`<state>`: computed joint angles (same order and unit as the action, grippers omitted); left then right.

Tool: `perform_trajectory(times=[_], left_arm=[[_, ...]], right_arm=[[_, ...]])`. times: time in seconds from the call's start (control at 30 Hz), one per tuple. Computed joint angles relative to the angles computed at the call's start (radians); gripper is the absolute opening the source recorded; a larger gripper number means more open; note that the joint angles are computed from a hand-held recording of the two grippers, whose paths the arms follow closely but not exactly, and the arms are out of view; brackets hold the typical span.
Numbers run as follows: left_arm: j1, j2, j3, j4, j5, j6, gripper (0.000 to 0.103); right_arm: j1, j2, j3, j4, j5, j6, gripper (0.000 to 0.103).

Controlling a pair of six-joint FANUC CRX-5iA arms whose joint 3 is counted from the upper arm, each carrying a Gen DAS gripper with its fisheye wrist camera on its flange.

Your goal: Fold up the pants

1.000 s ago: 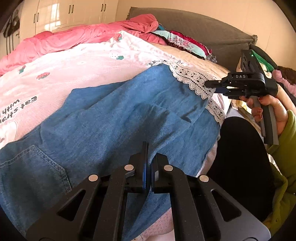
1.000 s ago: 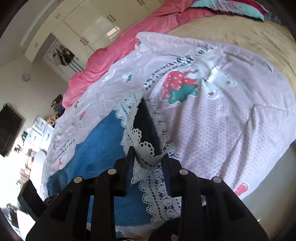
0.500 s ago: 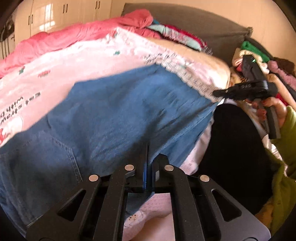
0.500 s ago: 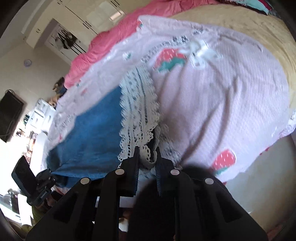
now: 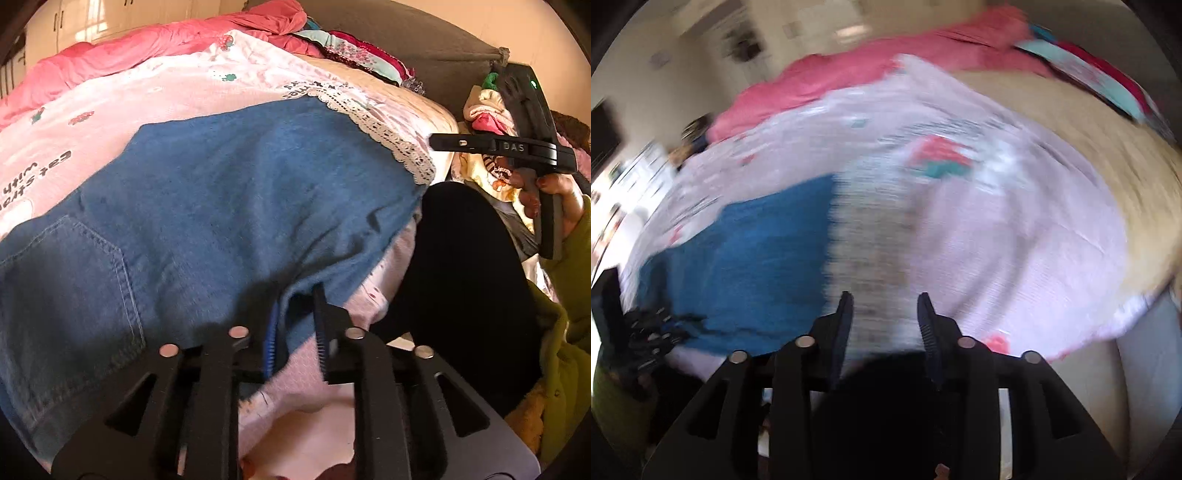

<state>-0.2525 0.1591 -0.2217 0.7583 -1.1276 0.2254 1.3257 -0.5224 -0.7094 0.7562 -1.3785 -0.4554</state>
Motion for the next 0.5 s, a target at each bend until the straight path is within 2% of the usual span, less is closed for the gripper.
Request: perform_trajectory(times=[0.07,0.13,0.17,0.2,0.23,0.27,0.37,0.43,0.5], left_arm=[[0.015,-0.018,-0.013,0.013,-0.014,0.009,0.024],[0.039,-0.042,-0.027,0.032,-0.027,0.026,0.029],[0.055,-0.054,-0.035,0.043,-0.031,0.031,0.032],[0.080,-0.077,-0.046,0.056,-0.018,0.044,0.039],[0.094,-0.092,-0.054,0.061,-0.001,0.056,0.045],[0.114,-0.113,-0.063,0.062,0.030,0.077,0.054],[0.171,-0.153,-0.066,0.047,0.133,0.171,0.062],[0.200,-0.158,-0.046,-0.006,0.204,0.276,0.068],[0.219,-0.136,-0.008,-0.072,0.236,0.400,0.071]], right_arm=[[-0.080,0.043,0.020,-0.002,0.129,0.100,0.039],[-0.145,0.081,0.043,-0.040,0.212,0.181,0.039],[-0.173,0.101,0.057,-0.072,0.243,0.217,0.041],[-0.210,0.131,0.081,-0.147,0.272,0.271,0.043],[-0.237,0.159,0.103,-0.218,0.284,0.310,0.043],[-0.244,0.172,0.107,-0.238,0.289,0.320,0.044],[-0.216,0.152,0.079,-0.189,0.305,0.287,0.054],[-0.195,0.143,0.074,-0.157,0.277,0.264,0.053],[-0.169,0.121,0.054,-0.093,0.268,0.230,0.053]])
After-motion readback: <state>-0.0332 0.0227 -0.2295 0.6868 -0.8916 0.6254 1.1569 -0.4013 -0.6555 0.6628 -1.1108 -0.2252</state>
